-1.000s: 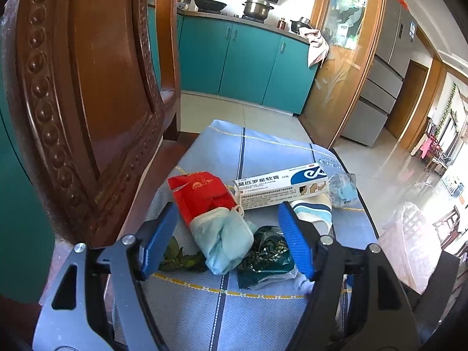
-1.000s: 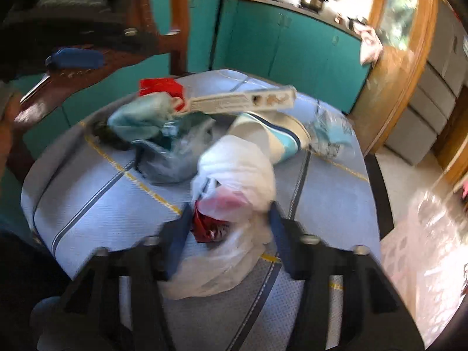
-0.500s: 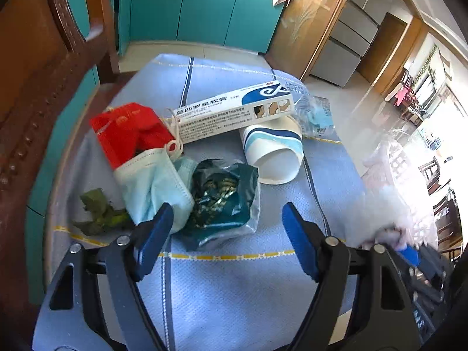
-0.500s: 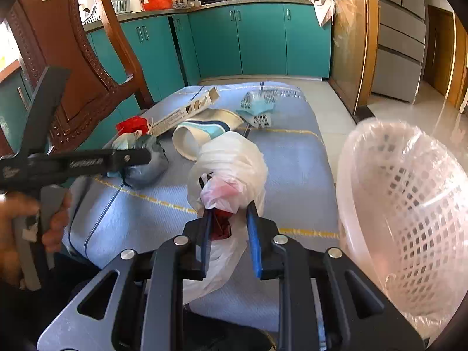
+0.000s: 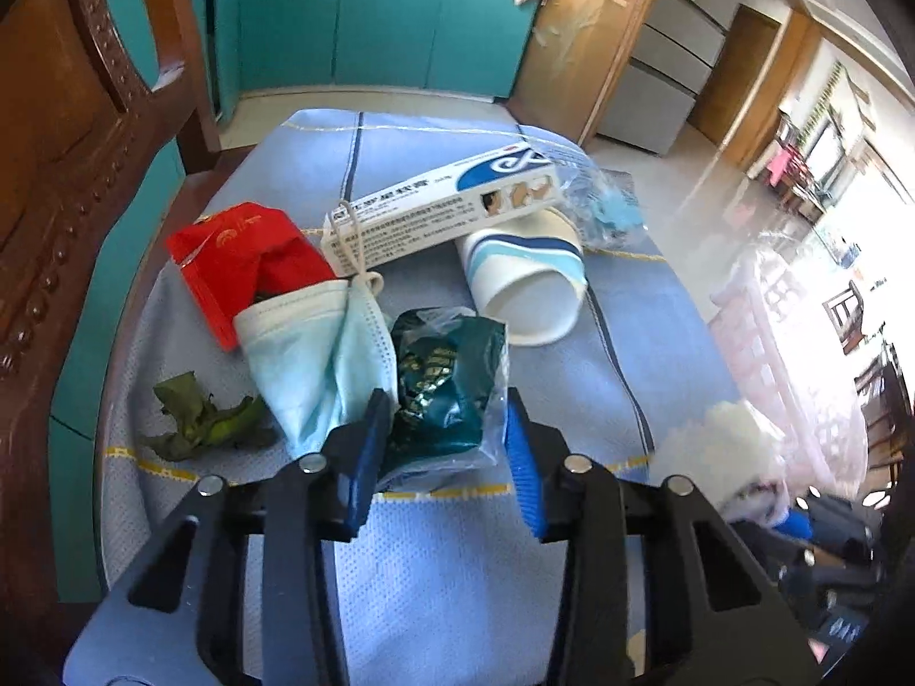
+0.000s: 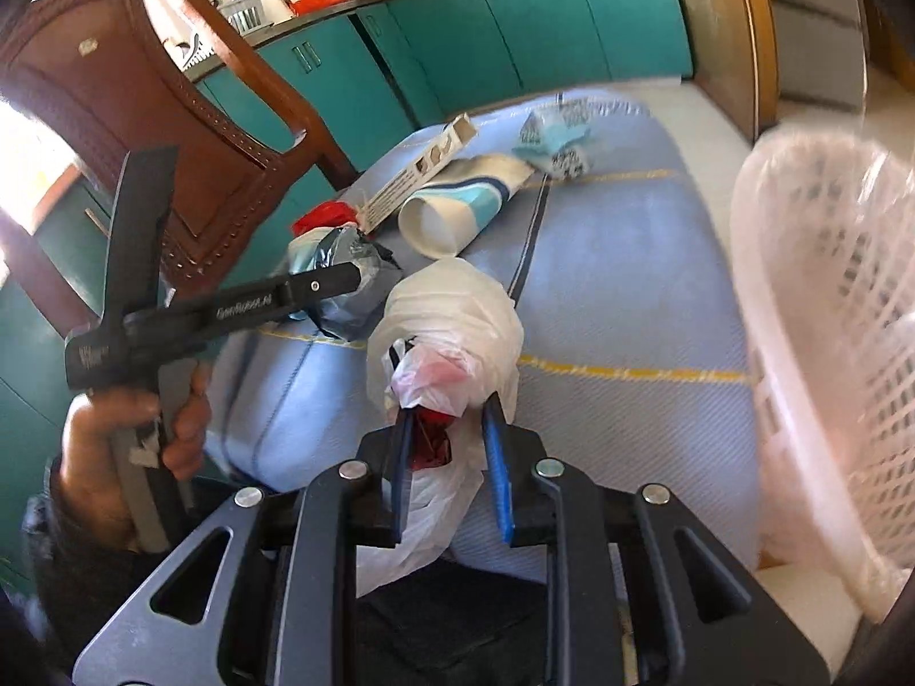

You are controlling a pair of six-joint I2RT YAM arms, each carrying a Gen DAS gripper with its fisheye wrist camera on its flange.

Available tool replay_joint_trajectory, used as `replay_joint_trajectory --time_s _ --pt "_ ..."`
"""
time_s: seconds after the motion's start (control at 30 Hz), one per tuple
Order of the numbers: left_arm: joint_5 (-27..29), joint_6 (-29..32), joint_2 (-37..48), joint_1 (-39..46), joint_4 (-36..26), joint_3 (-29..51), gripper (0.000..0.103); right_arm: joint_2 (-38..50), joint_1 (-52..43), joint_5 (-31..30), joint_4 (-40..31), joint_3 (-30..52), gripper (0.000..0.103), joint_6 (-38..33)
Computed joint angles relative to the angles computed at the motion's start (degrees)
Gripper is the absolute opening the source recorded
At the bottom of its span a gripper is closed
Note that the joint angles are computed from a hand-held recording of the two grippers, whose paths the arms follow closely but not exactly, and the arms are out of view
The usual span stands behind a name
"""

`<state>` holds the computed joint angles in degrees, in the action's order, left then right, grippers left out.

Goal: Collect trash
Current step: 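Reach the left gripper to the dark green bag while the right holds the white bag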

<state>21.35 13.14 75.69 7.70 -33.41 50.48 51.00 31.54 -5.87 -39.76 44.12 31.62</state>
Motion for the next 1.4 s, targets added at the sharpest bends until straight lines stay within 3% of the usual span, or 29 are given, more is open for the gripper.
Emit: replay_joint_trajectory --time_s 0.13,0.2,0.33,0.5,0.8,0.93,1.0,1.07,1.13,1.3,1.4 --pt "3.64 4.31 -2.84 2.60 -2.62 -1.50 0.041 1.61 1.07 3.40 -0.66 0.96 0.030 0.66" --pt "4.68 5.19 -3.25 3.09 -3.43 -1.65 0.043 2.35 1.27 5.45 -1.44 1.80 0.038 0.80" --pt "6.09 5.42 -2.91 3.66 -3.78 -1.34 0.059 2.85 1.93 10.44 -2.91 3.35 0.039 -0.44" --pt "7.30 6.16 -2.81 4.77 -4.58 -1.07 0.069 3.52 2.24 16.46 -4.53 5.00 0.040 -2.07" --pt "17.98 9.93 -5.26 9.11 -7.23 -0.70 0.073 3.64 1.84 20.20 -4.97 5.36 0.041 -3.75" --pt "13.29 7.78 -3.54 4.94 -5.99 -0.75 0.053 2.56 2.59 20.67 -5.69 5.68 0.041 -3.63" --pt "11.28 5.61 -2.28 3.95 -4.91 -0.53 0.053 2.20 3.31 21.45 -6.11 5.93 0.045 -3.65" --pt "13.02 4.28 -1.44 4.71 -4.88 0.06 0.057 1.94 4.49 23.07 -6.97 6.20 0.049 -3.89" --pt "14.94 3.66 -0.67 5.74 -5.64 0.50 0.072 1.64 5.23 24.32 -7.35 6.10 0.051 -4.14" --pt "11.43 2.13 2.48 4.63 -6.45 1.40 0.073 2.29 5.84 23.86 -6.68 5.34 0.052 -5.70" --pt "9.80 1.55 3.80 3.66 -6.12 1.65 0.074 3.86 6.63 23.64 -4.63 4.38 0.058 -6.50"
